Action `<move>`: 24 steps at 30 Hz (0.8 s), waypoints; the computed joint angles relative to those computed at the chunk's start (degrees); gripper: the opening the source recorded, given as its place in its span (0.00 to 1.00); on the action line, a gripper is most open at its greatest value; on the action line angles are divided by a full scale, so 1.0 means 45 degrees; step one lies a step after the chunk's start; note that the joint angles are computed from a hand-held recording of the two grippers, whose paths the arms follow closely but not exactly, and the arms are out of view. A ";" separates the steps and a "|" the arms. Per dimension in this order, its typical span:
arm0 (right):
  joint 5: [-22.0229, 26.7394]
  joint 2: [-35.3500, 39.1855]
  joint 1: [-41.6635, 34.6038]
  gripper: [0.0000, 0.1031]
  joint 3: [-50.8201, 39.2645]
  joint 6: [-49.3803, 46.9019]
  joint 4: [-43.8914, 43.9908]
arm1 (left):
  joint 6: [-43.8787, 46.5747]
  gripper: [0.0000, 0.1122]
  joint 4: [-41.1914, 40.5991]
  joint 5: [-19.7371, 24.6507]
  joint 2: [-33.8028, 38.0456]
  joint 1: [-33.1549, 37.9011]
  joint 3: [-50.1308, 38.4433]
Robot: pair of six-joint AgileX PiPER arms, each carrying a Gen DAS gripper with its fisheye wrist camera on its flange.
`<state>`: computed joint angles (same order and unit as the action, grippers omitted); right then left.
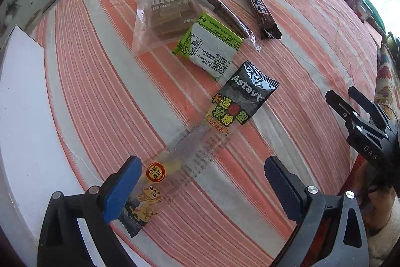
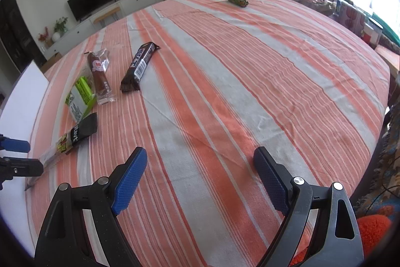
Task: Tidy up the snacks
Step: 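Grasp the long pastry stick with the left tool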
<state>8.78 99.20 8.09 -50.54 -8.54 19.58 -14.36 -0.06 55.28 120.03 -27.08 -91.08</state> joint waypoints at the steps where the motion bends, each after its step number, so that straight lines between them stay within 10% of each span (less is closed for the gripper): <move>1: -0.0012 0.0007 -0.0016 0.87 0.0009 -0.0354 0.0387 | -0.0078 0.88 0.0115 0.0060 0.0140 -0.0064 -0.0114; 8: -0.0008 -0.0031 -0.0153 0.87 0.0084 -0.1922 0.1992 | 0.1384 0.76 -0.2645 -0.0621 -0.0569 -0.0357 0.1402; 15: 0.0017 -0.0017 -0.0190 0.87 0.0065 -0.2163 0.2234 | -0.2329 0.76 0.1498 -0.2164 -0.1485 -0.1509 0.2703; 24: 0.0055 -0.0037 -0.0344 0.87 0.0129 -0.3469 0.3490 | -0.2689 0.78 0.2803 -0.1272 -0.0031 -0.0202 0.1105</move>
